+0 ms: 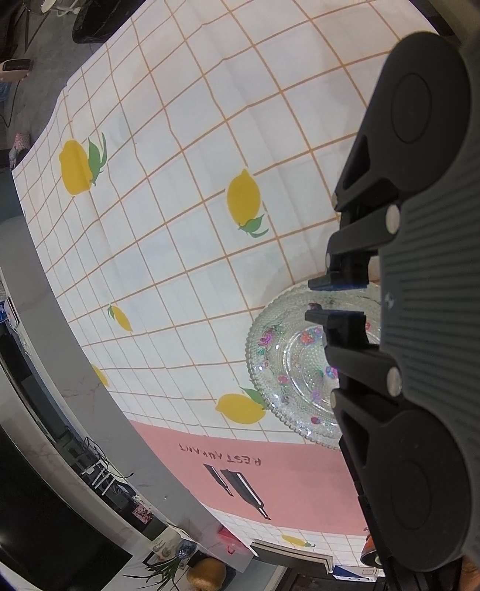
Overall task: Organize plates and bowls
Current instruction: 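Lift the second glass plate with both grippers and carry it to the plate stack, then lower the glass plate onto the stack and open both grippers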
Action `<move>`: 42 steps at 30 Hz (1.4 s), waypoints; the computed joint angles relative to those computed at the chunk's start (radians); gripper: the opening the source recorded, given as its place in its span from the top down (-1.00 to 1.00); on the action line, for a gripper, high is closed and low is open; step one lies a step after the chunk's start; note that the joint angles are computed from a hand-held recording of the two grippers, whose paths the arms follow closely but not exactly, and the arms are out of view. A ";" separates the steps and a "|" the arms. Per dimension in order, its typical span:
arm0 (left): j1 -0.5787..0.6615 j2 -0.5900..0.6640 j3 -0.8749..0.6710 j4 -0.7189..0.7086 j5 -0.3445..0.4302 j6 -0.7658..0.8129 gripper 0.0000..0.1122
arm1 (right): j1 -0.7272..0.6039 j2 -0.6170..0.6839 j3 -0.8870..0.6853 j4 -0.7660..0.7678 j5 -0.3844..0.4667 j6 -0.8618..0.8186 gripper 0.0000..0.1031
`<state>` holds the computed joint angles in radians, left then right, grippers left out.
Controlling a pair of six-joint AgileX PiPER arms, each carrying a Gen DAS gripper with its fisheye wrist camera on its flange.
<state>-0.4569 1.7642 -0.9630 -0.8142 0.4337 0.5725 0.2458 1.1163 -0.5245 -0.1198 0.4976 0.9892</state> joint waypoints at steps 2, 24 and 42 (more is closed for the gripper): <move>-0.029 -0.009 0.006 0.067 -0.031 -0.043 0.77 | 0.031 0.013 -0.013 -0.062 0.022 0.052 0.82; -0.147 -0.024 -0.002 0.538 -0.098 -0.449 0.44 | 0.204 0.146 -0.111 -0.282 0.165 0.190 0.17; 0.084 -0.191 -0.092 0.254 0.126 -0.050 -0.14 | 0.281 0.092 -0.185 -0.428 0.224 0.338 -0.09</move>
